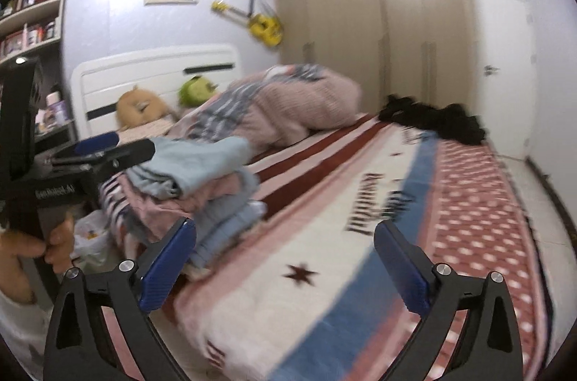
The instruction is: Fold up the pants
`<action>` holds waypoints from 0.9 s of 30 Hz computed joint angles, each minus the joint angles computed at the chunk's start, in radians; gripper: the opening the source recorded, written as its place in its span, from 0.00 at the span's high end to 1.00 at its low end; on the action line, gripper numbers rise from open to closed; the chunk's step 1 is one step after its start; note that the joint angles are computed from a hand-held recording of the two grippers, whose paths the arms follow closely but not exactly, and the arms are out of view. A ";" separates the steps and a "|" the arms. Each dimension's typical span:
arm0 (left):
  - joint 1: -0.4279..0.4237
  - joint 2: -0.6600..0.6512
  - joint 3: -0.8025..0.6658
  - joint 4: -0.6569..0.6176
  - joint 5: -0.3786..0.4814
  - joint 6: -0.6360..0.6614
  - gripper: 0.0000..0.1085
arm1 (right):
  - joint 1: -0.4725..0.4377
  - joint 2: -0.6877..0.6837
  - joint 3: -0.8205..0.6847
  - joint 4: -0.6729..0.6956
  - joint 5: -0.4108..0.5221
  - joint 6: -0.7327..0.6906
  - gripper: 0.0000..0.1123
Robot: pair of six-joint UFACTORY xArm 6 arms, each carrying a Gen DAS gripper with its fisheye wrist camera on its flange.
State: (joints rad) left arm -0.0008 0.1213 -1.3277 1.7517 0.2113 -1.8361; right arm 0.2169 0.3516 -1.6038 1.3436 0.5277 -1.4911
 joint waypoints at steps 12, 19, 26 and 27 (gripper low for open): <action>-0.133 0.093 -0.093 0.068 0.033 -0.087 0.06 | -0.128 -0.160 0.190 0.324 -0.099 -0.343 0.09; -0.157 0.101 -0.100 0.059 0.041 -0.063 0.06 | -0.161 -0.189 0.222 0.354 -0.084 -0.349 0.09; -0.161 0.102 -0.101 0.078 0.043 -0.096 0.06 | -0.164 -0.206 0.231 0.389 -0.088 -0.383 0.09; -0.161 0.103 -0.102 0.076 0.043 -0.097 0.06 | -0.165 -0.208 0.233 0.394 -0.088 -0.388 0.09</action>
